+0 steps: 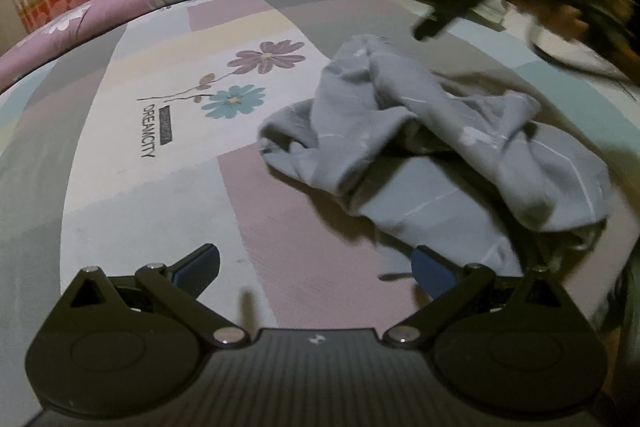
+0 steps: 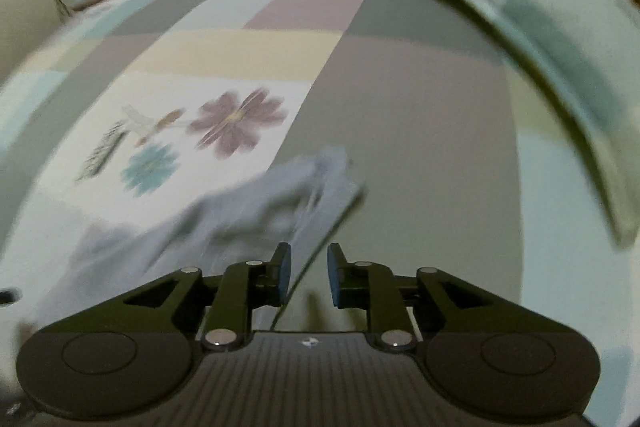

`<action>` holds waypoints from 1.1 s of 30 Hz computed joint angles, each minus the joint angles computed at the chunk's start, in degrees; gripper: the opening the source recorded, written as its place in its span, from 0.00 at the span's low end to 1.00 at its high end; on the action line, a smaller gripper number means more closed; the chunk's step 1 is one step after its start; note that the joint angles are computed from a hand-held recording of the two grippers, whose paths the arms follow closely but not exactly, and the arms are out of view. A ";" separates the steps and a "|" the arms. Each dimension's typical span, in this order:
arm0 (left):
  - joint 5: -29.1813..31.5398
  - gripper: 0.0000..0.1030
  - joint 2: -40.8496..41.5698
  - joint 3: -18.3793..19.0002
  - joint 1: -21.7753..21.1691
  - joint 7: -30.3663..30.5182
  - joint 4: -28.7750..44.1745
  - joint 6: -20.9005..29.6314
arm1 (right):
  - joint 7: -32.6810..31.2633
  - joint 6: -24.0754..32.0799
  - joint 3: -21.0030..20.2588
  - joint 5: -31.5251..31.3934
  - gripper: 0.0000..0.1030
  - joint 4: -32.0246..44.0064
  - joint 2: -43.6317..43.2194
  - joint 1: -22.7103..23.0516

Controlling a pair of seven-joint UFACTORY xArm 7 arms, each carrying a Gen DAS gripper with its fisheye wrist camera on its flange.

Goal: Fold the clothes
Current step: 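Lift the waistband with the right gripper and drag it across the bed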

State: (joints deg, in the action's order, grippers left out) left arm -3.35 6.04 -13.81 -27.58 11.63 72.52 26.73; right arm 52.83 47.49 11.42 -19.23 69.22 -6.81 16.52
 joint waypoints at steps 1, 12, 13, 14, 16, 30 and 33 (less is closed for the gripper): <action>-0.04 0.98 -0.47 -0.09 -0.09 -0.02 -0.39 0.05 | 1.39 -0.77 0.19 1.54 0.22 -2.76 -2.65 0.43; 2.18 0.99 -5.86 -0.94 -1.71 -3.49 -4.85 0.44 | 13.99 -17.08 4.34 18.26 0.33 -23.25 -20.20 3.55; 2.00 0.99 -6.38 -1.05 -1.85 -3.63 -5.29 0.42 | 14.97 -18.64 4.65 19.01 0.33 -24.07 -20.39 3.41; 1.78 0.99 -6.88 -1.13 -1.98 -3.79 -5.70 0.36 | 15.98 -20.15 4.94 19.64 0.34 -24.85 -20.52 3.27; 1.58 0.99 -7.70 -1.28 -2.20 -4.37 -6.41 0.17 | 18.49 -22.37 5.89 20.13 0.40 -25.86 -20.44 2.57; 2.32 0.99 -9.15 -1.46 -2.45 -6.90 -8.14 -0.20 | 35.52 -36.71 12.54 15.76 0.46 -30.04 -15.96 -5.09; 2.10 0.99 -9.07 -1.40 -2.49 -6.65 -8.15 -0.05 | 39.10 -35.00 14.56 12.10 0.24 -29.47 -16.05 -7.42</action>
State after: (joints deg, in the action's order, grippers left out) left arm -1.25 -3.03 -15.21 -30.07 4.98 64.37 26.68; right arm 91.93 12.49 25.98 -7.13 39.75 -22.87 9.10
